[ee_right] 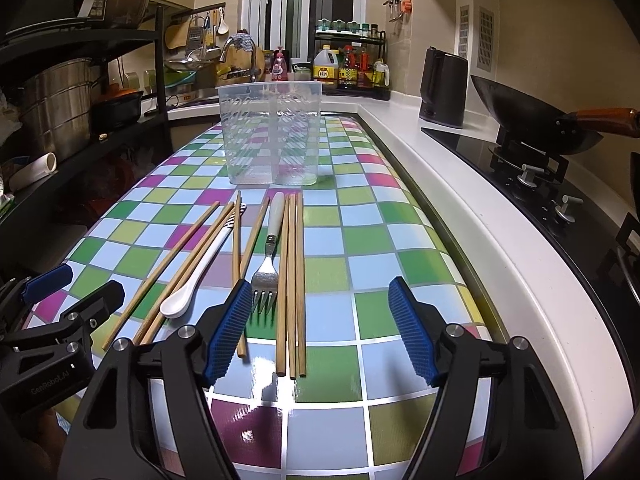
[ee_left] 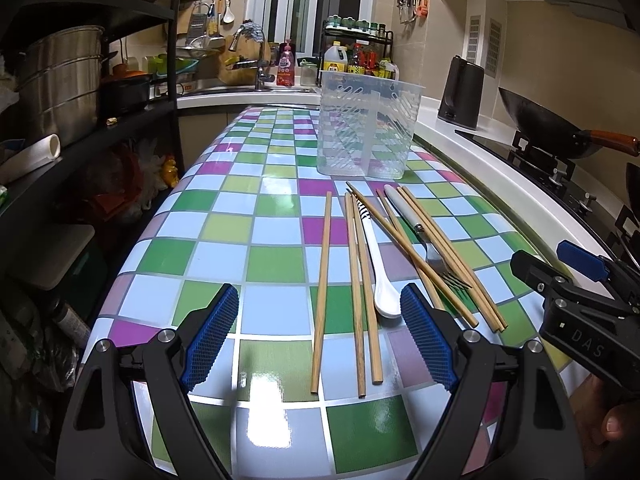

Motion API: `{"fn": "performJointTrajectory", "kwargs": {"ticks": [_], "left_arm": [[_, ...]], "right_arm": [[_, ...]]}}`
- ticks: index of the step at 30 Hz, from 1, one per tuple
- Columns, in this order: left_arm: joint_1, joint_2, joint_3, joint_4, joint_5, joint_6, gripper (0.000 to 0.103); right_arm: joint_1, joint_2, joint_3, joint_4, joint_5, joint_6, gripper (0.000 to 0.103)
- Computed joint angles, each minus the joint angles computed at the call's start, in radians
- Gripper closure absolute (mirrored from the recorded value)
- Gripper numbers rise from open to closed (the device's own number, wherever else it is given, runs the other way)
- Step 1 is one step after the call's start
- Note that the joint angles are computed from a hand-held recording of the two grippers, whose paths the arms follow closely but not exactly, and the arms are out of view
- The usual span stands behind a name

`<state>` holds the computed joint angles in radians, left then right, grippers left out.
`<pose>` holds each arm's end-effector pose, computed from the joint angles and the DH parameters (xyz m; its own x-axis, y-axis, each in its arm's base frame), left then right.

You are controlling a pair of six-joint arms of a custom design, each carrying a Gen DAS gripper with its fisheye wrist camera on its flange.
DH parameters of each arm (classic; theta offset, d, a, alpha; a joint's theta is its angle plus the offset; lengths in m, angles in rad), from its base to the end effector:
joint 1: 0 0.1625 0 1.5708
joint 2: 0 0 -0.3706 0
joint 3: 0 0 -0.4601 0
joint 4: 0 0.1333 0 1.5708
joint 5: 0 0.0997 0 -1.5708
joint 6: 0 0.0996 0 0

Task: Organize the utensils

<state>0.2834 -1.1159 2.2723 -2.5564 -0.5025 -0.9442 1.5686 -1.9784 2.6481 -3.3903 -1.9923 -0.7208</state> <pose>-0.3590 -0.3343 0.0100 -0.7615 0.0724 -0.6441 0.5616 0.5699 -0.5999 0.0918 -0.3377 0.2710 -0.6855 0.0123 0.7280 -0.6010 0.5548 -0.5753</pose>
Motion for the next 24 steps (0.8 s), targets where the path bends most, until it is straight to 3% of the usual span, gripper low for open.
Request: {"fn": "performJointTrajectory", "kwargs": {"ticks": [24], "left_arm": [[-0.001, 0.022, -0.009, -0.034, -0.004, 0.033, 0.022]], "right_arm": [[-0.003, -0.006, -0.003, 0.024, -0.007, 0.000, 0.033]]}}
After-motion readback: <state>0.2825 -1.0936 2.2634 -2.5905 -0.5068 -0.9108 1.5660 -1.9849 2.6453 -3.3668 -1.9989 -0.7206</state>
